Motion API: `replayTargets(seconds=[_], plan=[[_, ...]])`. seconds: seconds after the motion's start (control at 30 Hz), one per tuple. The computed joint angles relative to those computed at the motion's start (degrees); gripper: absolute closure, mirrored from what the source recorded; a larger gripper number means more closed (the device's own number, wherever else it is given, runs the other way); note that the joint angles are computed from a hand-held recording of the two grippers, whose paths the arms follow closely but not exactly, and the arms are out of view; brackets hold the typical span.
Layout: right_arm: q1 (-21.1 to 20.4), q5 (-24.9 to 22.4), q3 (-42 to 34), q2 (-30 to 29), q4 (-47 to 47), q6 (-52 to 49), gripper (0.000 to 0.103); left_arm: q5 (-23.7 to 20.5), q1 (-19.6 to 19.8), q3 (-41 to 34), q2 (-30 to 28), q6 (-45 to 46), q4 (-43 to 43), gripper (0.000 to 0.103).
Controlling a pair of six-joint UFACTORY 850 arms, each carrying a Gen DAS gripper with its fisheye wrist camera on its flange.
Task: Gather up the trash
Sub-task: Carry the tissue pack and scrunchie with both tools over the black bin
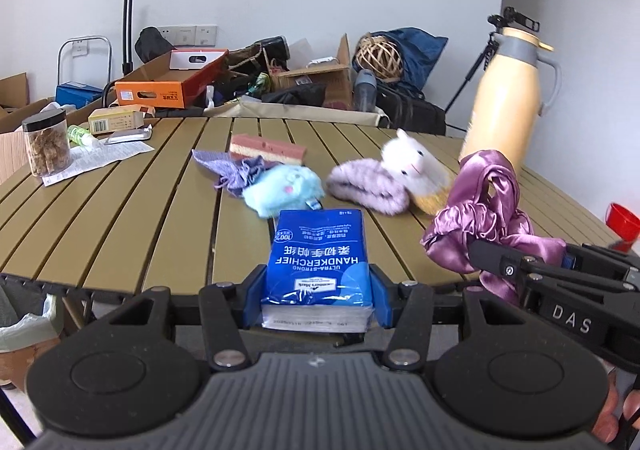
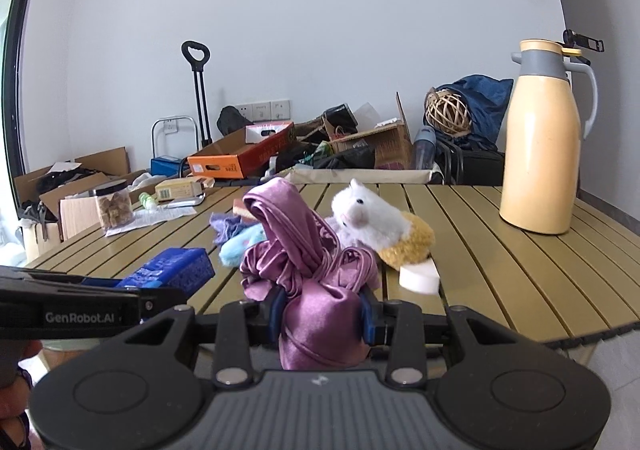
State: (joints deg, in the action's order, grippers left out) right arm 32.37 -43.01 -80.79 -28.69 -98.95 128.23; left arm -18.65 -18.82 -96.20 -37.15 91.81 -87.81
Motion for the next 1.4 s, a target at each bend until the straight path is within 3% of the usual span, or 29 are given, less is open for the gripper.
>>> replayTargets(seconds=[0.33, 0.6, 1.0, 1.4], plan=[[3.3, -0.7, 5.9, 4.2, 5.4, 0.4, 0.068, -0.6, 0.1, 9.3, 6.2, 6.1, -2.2, 0.05], [5.1, 1.2, 9.0, 5.3, 11.8, -1.4, 0.068, -0.1, -0.1, 14.1, 8.5, 4.1, 3.2, 0.05], [6.3, 7.7, 12.1, 4.7, 22.6, -3.8, 0.068, 0.8, 0.1, 17.2, 8.8, -8.8, 19.3, 0.05], [5.8, 10.5, 11.3, 3.1, 33.2, -11.6, 0.068, -0.6, 0.3, 14.8, 5.6, -34.0, 45.8, 0.05]])
